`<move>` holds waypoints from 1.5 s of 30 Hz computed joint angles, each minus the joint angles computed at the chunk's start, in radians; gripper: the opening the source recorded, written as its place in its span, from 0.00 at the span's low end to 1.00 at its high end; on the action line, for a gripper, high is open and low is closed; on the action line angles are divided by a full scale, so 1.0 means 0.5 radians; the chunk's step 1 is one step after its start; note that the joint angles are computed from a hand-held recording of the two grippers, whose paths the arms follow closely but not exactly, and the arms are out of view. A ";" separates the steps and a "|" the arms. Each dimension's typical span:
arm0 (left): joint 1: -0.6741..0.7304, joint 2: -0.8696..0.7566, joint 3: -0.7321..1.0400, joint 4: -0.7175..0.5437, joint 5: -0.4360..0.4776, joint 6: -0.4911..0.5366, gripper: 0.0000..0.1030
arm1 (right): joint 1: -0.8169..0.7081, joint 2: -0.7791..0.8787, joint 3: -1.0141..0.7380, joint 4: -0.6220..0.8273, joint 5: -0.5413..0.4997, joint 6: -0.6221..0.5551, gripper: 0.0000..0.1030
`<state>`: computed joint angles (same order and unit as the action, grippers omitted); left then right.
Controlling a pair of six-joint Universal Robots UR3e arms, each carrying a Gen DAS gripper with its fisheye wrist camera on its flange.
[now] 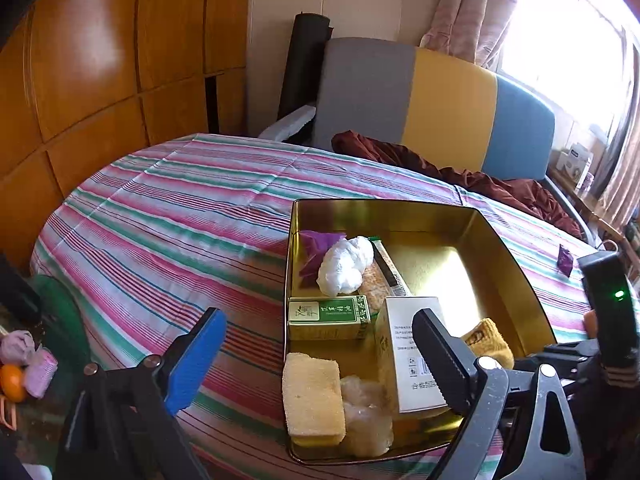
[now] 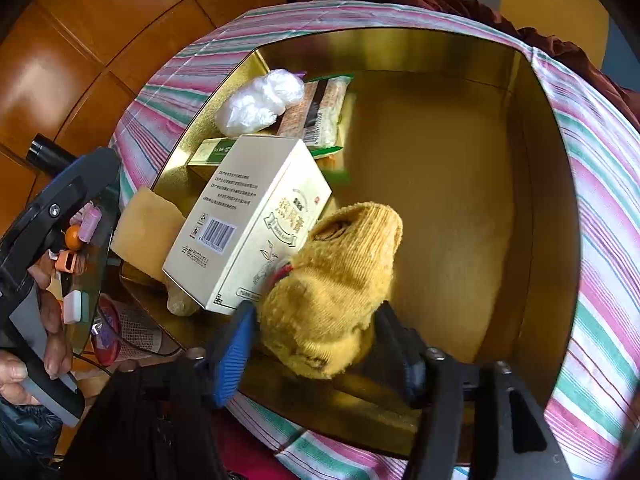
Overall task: Organize objects
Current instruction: 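Carry the yellow sock into the tray and open the right tool, then move both tools back from the tray to the remaining items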
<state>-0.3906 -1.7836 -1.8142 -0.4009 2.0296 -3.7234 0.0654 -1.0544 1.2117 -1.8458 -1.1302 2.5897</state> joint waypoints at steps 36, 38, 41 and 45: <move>-0.273 -0.320 0.493 -0.128 -0.041 0.214 0.98 | -1.337 -0.019 0.074 -0.881 -0.138 0.710 0.78; -0.296 -0.395 0.623 -0.185 -0.058 0.221 0.98 | -1.440 0.072 -0.028 -0.810 -0.100 0.886 0.78; -0.316 -0.512 0.827 -0.261 -0.125 0.203 0.98 | -1.614 0.130 -0.087 -0.683 0.110 1.127 0.78; -0.371 -0.729 1.188 -0.391 -0.201 0.267 0.98 | -1.722 0.149 -0.079 -0.569 0.244 1.231 0.79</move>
<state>-0.5762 -2.1479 -1.2202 -0.5966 1.9289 -3.5897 -0.7955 -0.9798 1.1721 -2.1305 -1.0082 3.2051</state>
